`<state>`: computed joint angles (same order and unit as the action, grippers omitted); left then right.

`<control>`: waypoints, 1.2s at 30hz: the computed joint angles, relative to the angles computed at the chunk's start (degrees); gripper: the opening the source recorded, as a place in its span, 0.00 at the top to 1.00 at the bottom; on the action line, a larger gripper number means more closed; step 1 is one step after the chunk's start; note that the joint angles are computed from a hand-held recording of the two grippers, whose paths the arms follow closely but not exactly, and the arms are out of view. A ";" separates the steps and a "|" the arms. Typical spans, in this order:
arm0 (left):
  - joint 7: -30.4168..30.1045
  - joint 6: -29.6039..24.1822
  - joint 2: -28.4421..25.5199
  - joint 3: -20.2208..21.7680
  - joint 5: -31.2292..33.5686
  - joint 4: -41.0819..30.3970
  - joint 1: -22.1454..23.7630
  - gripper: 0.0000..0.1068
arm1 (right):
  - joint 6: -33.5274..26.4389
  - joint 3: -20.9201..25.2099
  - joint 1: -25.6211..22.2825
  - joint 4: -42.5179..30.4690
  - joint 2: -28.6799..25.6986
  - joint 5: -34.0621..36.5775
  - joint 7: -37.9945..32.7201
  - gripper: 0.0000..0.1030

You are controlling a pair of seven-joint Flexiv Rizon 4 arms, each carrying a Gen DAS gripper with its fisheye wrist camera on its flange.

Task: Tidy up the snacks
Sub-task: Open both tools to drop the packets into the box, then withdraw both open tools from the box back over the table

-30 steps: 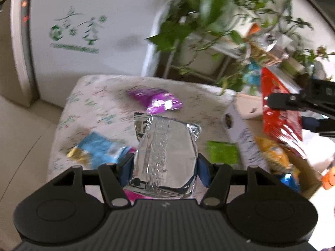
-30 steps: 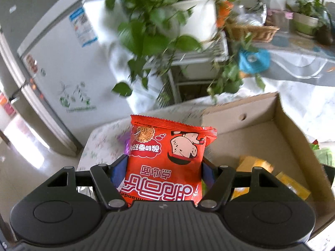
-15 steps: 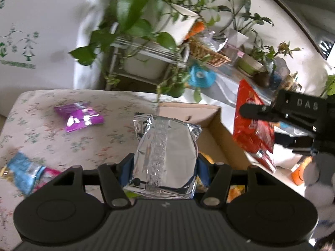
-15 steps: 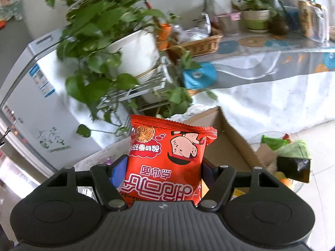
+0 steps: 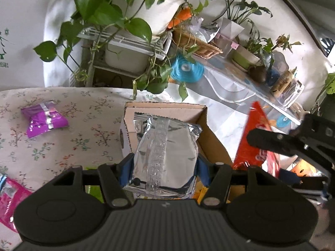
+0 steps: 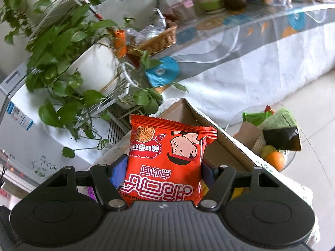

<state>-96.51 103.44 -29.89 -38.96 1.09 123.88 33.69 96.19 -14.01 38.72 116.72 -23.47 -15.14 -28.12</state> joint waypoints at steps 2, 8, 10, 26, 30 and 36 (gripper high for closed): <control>0.27 -0.69 -0.43 1.68 -0.60 -1.28 -1.97 0.43 | -0.33 -3.08 2.47 0.67 0.23 0.39 1.67 0.26; 1.74 -2.14 -2.18 4.86 -3.43 -5.00 -6.32 0.43 | -1.17 -4.44 3.17 1.19 0.37 0.52 5.47 0.28; 2.41 -2.70 -2.83 5.04 -4.17 -5.97 -6.95 0.43 | -1.51 -3.69 2.41 0.99 0.25 0.37 6.27 0.28; 5.94 -1.95 -1.69 -3.92 -1.36 -3.07 4.06 0.14 | -0.61 4.40 -4.47 -0.86 -0.83 -1.14 4.85 0.23; 6.86 -2.72 -0.01 -6.82 -1.23 -0.48 9.18 0.14 | -0.01 7.16 -6.17 -1.86 -1.34 -1.06 1.48 0.22; 7.03 -3.01 2.31 -9.63 -1.35 3.73 16.13 0.13 | 0.24 7.93 -5.74 -2.84 -1.92 -1.52 -3.36 0.21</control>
